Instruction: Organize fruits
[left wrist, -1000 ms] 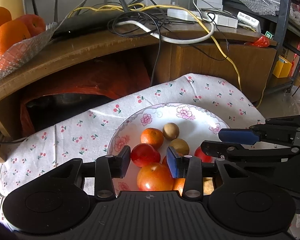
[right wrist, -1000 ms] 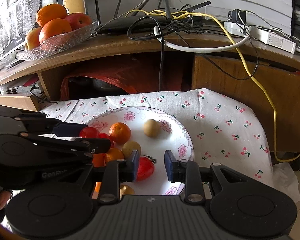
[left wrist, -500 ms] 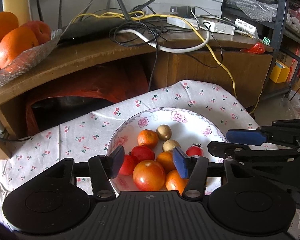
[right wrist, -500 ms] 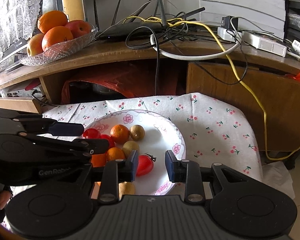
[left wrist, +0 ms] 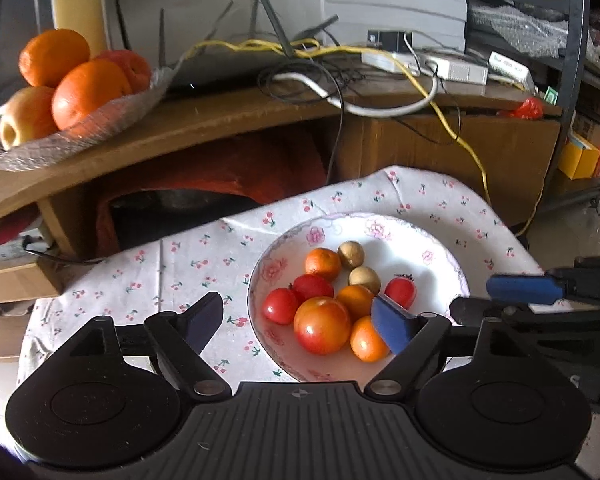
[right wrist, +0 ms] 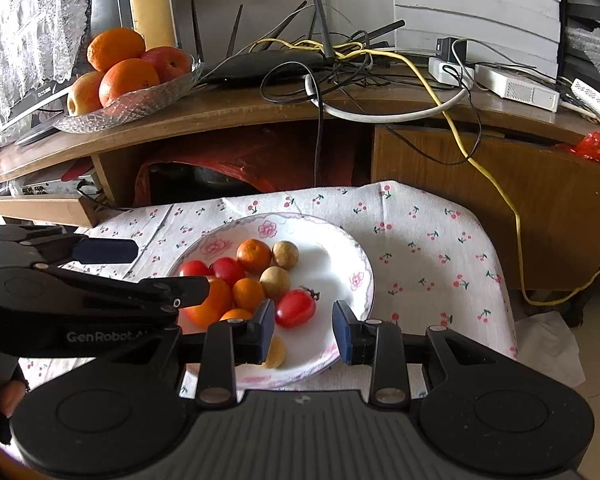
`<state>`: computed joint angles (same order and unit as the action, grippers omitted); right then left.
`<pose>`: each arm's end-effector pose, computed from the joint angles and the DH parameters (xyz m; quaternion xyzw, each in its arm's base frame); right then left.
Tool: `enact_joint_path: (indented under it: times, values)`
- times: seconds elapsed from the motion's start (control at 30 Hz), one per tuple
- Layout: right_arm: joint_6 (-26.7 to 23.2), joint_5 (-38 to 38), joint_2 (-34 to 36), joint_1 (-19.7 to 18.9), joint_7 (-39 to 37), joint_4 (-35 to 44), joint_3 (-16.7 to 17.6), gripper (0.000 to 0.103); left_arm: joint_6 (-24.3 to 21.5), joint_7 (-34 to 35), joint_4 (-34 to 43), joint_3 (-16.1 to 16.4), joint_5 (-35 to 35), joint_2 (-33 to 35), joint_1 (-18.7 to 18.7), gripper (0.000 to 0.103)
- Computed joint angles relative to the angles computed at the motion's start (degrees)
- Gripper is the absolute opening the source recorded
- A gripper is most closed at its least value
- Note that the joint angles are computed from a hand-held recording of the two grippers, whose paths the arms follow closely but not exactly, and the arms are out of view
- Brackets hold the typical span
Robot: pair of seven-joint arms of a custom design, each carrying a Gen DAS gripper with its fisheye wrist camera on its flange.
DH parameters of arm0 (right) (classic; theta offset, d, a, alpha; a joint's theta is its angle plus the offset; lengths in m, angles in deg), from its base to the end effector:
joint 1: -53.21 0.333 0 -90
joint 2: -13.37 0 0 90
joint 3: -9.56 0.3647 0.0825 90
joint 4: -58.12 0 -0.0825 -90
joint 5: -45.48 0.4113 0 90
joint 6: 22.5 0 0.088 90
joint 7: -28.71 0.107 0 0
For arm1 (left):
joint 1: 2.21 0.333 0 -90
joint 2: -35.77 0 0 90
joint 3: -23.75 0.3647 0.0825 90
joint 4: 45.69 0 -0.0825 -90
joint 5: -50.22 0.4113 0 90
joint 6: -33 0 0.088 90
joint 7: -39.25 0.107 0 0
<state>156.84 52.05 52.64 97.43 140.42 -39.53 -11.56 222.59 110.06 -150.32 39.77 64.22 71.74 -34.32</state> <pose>0.6908 0.3478 0.3276 -0.6775 0.6239 -0.2111 0.3274 0.6941 -0.2640 0.3184 -0.5261 0.7381 -0.3219 0.2735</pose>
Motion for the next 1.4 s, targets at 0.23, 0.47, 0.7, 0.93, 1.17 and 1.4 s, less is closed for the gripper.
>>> enact_joint_path:
  times: [0.23,0.47,0.7,0.93,1.17,1.4]
  values:
    - [0.84,0.34,-2.31,2.91,1.38,-3.74,-2.18,0.033,3.15,1.03,-3.89,7.65,-5.18,-1.02,-7.93,0.088]
    - [2.3,1.7,-4.59,5.3,1.86,-7.21,-3.57,0.033,5.81,5.62,-8.39,13.94,-14.03,-2.07,-15.64,0.093]
    - [3.7,3.92,-6.95,8.88,2.08,-11.02,-5.87,0.033,7.14,10.95,-12.26,25.19,-25.22,-0.79,-28.31,0.102]
    - [6.14,7.65,-9.12,12.74,0.15,-14.7,-8.21,0.033,8.62,14.2,-15.4,18.48,-28.39,-5.57,-23.74,0.102]
    - [7.02,12.01,-11.02,15.3,-2.82,-17.41,-8.82,0.033,7.6,16.92,-19.12,11.16,-31.03,-10.05,-18.11,0.103]
    - [6.49,14.46,-12.34,19.85,-3.63,-20.21,-11.26,0.033,6.53,21.62,-22.69,10.02,-34.79,-12.56,-18.56,0.103]
